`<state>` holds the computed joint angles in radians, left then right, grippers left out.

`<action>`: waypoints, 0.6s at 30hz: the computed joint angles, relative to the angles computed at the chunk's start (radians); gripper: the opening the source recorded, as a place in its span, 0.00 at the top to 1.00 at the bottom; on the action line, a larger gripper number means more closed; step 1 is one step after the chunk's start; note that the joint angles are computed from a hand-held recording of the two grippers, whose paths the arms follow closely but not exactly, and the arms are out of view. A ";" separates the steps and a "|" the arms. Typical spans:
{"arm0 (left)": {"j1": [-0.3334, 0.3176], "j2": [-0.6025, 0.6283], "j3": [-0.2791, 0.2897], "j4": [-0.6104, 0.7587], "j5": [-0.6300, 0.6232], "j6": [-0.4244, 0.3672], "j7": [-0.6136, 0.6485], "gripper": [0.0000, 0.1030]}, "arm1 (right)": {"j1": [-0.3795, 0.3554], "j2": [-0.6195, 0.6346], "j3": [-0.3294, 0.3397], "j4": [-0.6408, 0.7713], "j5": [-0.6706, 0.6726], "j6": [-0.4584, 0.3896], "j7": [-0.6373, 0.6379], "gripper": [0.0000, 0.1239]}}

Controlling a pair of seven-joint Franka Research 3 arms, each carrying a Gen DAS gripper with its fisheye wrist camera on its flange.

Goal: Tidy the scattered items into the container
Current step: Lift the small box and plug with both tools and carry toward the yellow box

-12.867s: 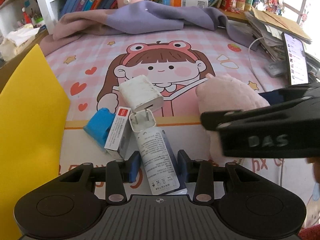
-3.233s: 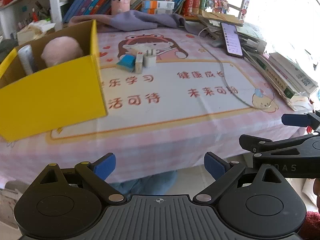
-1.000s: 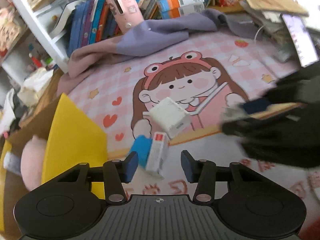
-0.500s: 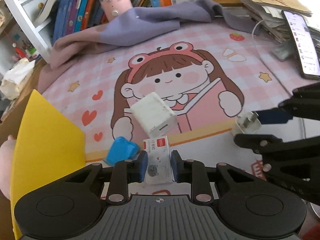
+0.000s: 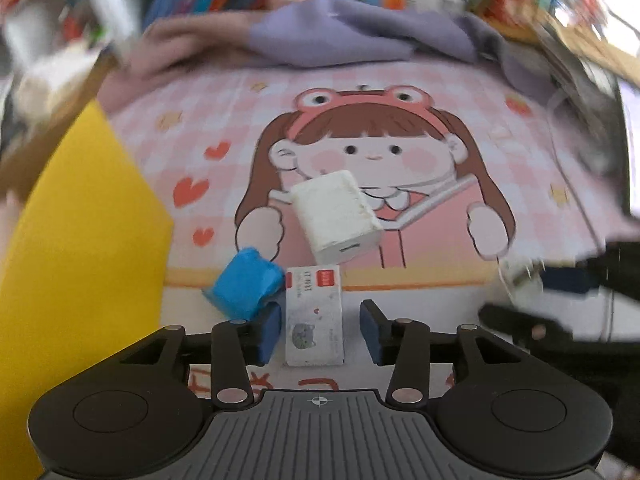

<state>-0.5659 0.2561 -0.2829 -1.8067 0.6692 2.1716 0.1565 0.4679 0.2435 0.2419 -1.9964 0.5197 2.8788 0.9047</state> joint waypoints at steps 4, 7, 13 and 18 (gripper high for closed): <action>-0.008 0.010 0.001 0.011 0.020 -0.009 0.006 0.60 | 0.009 0.002 -0.008 -0.002 -0.019 0.011 0.019 0.73; -0.003 0.001 0.004 -0.007 0.021 0.025 -0.012 0.64 | 0.010 0.007 -0.009 0.002 -0.028 0.011 0.027 0.72; -0.009 -0.007 -0.002 0.007 0.016 0.002 0.013 0.72 | 0.000 0.002 0.005 -0.007 -0.019 0.036 0.008 0.77; -0.015 -0.043 -0.009 -0.013 0.042 0.010 -0.014 0.72 | -0.010 -0.020 0.022 -0.023 0.029 0.053 -0.029 0.77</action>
